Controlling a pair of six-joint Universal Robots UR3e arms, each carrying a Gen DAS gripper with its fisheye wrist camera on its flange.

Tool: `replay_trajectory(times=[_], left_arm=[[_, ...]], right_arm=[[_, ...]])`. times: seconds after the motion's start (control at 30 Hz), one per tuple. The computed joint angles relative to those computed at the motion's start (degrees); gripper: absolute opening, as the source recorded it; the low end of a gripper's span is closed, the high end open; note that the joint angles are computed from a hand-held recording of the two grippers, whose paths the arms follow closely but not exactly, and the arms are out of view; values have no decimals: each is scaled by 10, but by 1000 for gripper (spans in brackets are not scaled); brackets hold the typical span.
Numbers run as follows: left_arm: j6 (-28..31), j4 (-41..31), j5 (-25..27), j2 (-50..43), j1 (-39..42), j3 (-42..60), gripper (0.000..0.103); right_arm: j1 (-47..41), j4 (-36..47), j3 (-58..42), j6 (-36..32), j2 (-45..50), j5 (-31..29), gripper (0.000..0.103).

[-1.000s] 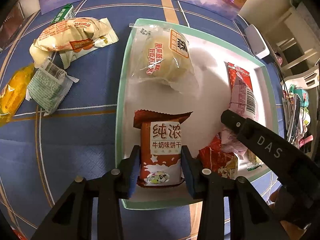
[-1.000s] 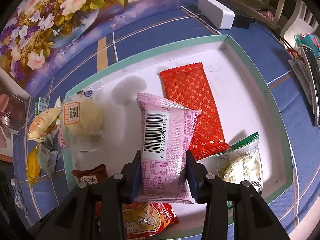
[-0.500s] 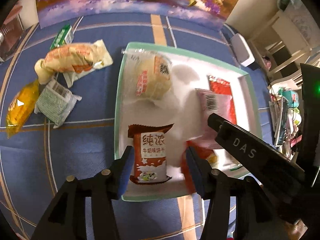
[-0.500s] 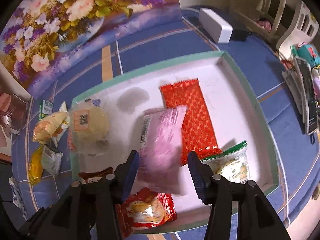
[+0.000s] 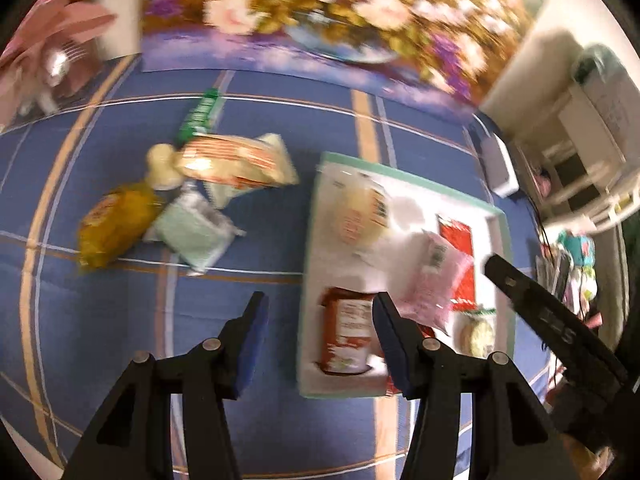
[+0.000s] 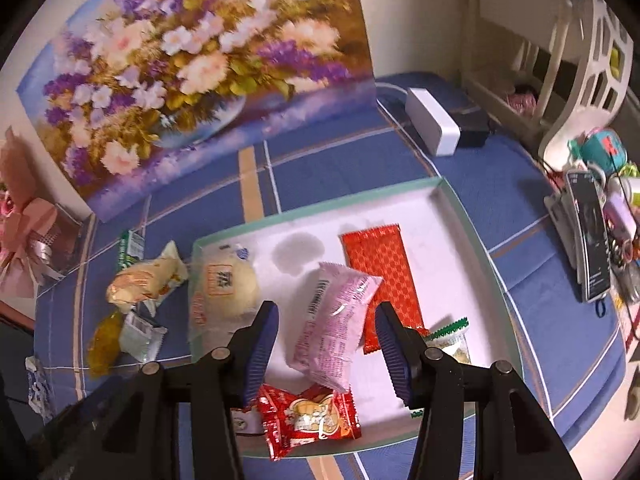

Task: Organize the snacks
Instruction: 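Withdraw both tools from the tray back over the snack pile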

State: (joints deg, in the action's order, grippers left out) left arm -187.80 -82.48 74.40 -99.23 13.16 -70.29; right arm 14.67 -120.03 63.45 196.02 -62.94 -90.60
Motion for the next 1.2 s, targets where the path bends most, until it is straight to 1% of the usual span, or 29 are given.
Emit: replay_trajectory(times=[0.1,0.13,0.17,0.2,0.33,0.37,0.4,0.43,0.47,0.5,0.53,0.6,0.7,0.8,0.9,0.97,1.2], left_arm=[[-4,2,16,9,28,-8,56],[-3,4,25,15,42,-12,58],[-1,4,32,19,51,-14,63],[0,6,38,24,61,-17,65],[10,23,59,54,106,-52,68],[12,27,63,61,116,-60,73],[13,29,70,65,125,-67,78],[13,38,82,71,136,-78,89],[10,48,92,77,142,-90,96],[7,61,104,81,147,-101,98],[2,72,128,83,153,-112,102],[1,73,150,83,164,-119,103],[7,75,149,88,187,-133,103],[17,83,147,96,211,-148,103],[20,88,139,102,229,-158,103],[22,94,124,106,248,-168,103],[31,117,81,91,277,-178,103]], right_arm=[[12,-2,-8,-3,-4,-8,54],[16,-5,-10,-7,-4,-10,54],[20,-6,-12,-10,-4,-12,54],[25,-5,-17,-13,-1,-12,54],[54,8,-49,-22,23,-26,54],[61,10,-55,-27,30,-27,54],[71,17,-70,-29,43,-27,56],[76,17,-74,-31,49,-25,71],[83,15,-78,-34,57,-20,80],[90,8,-80,-37,65,-11,94],[97,8,-85,-40,73,-6,103],[112,17,-104,-48,89,-12,103],[133,30,-130,-58,112,-29,103],[141,31,-136,-59,121,-29,103],[143,24,-140,-60,129,-14,103],[146,18,-149,-62,137,-5,103],[170,43,-252,-84,203,5,103]])
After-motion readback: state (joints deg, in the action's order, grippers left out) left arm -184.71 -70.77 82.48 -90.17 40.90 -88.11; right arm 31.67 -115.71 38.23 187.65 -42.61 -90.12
